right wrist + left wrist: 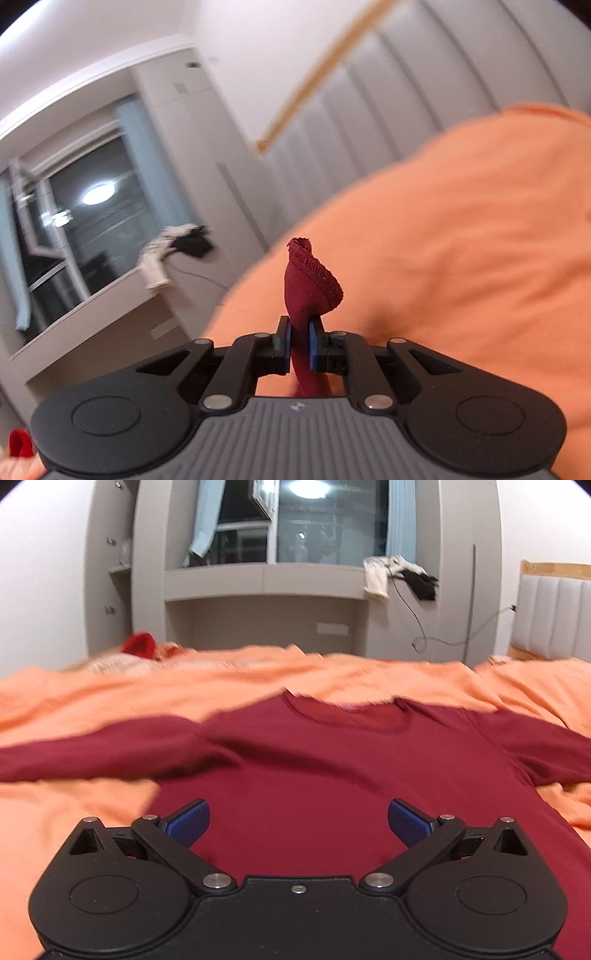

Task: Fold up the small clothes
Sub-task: 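Lift the sleeve with the right tool and lay it across the shirt body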

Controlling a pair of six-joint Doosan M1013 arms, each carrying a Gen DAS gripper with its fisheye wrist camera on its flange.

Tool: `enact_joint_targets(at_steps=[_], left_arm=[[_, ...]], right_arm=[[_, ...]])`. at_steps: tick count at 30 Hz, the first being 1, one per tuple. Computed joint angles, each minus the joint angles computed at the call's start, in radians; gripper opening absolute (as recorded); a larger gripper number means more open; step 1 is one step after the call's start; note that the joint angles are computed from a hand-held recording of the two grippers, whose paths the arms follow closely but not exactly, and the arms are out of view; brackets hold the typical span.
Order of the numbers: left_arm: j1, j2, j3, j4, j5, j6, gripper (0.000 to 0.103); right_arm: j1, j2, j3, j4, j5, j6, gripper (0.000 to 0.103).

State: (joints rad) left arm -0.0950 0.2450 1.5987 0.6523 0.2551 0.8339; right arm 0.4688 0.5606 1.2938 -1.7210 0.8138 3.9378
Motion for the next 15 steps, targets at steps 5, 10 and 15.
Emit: enact_joint_targets(at_steps=[5, 10, 15], left_arm=[[0.021, -0.011, -0.007, 0.088, 0.003, -0.133, 0.102], [0.028, -0.013, -0.011, 0.304, 0.068, -0.413, 0.102], [0.045, -0.022, -0.006, 0.394, 0.063, -0.541, 0.102]], right_arm=[[0.045, 0.03, -0.079, -0.111, -0.079, -0.122, 0.01], [0.073, 0.083, -0.196, -0.119, -0.248, -0.313, 0.01], [0.108, 0.124, -0.281, -0.029, -0.436, -0.546, 0.01]])
